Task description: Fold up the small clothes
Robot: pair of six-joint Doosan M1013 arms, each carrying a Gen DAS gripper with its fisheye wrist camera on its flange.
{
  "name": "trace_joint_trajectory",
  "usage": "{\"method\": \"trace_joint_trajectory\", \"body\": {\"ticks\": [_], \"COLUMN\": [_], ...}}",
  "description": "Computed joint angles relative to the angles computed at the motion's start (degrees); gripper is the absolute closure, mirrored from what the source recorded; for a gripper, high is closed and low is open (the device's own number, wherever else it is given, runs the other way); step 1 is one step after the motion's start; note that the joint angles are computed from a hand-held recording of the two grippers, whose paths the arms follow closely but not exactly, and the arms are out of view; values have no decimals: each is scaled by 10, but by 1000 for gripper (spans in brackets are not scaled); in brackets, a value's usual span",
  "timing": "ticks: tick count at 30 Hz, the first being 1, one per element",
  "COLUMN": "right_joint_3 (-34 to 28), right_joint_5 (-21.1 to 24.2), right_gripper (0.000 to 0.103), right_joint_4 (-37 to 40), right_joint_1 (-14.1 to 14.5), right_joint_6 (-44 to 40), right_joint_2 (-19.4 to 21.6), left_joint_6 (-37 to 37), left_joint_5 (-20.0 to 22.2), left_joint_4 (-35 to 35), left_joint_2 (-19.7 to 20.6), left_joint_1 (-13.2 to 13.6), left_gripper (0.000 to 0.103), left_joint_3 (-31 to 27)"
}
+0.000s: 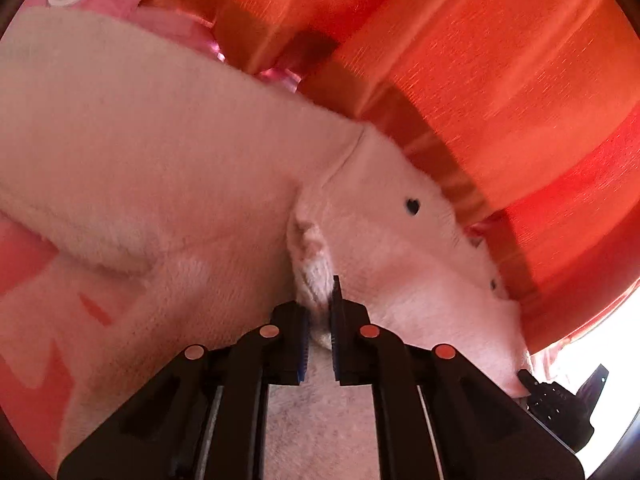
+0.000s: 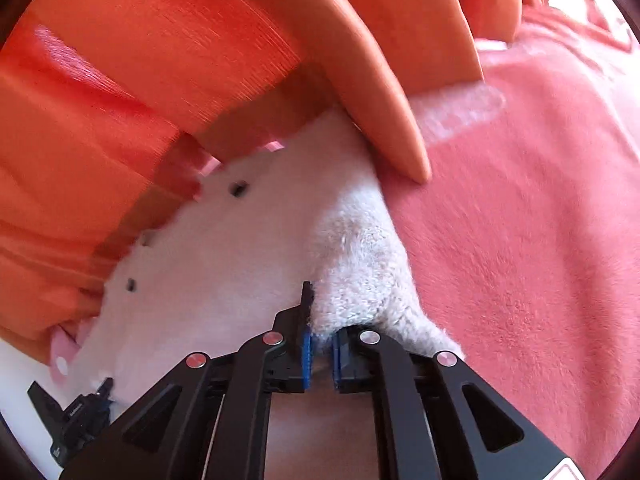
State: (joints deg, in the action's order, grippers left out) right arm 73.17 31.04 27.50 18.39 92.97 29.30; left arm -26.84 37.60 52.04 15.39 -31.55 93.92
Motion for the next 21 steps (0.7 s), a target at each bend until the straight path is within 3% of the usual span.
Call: {"method": "trace_joint_trajectory", "body": {"ticks": [2,4,6,8,10,12,13,14,16,17,19,21], "right_joint_3": [-2,15,32,45,25,-23,-26,-16,-22,-7,17,21], "right_joint_5": [34,50,23,-48,-43,45,58,41,56,27,-10,-26], "right_gripper": [90,94,93,91,91,92,99,99,95,91,89,87], "right_joint_4": [-123,-225,-243,-259,-332,-311,-297,-312,-345,-340,-323,-287], "right_joint_1": [10,17,20,27,37,36,33,35,44,47,51,61], "right_joint_6": [120,238,263,228,234,208,206,224,239,240,226,184], "right_joint_2": [-6,-16,-33,-45,-32,9,16,9,4,-11,-32,-39], "left_joint_6": [25,27,9,12,7,-12,-24,-39,-88,-117,-199,-244], "left_joint_5": [16,8,-1,6,5,-8,-14,-19,-13,-7,29,85], "left_joint_4": [-14,-24,-15,-14,-11,0,7,15,33,47,97,113], "left_joint_2": [3,7,5,5,5,1,-3,-6,-20,-29,-57,-89], "left_joint_1": [-1,1,3,2,2,3,3,3,0,-1,-7,-11], "left_gripper": [93,93,93,93,93,93,93,92,89,88,77,55], "left_joint_3": [-6,-3,3,-1,0,9,15,20,33,39,60,84]}}
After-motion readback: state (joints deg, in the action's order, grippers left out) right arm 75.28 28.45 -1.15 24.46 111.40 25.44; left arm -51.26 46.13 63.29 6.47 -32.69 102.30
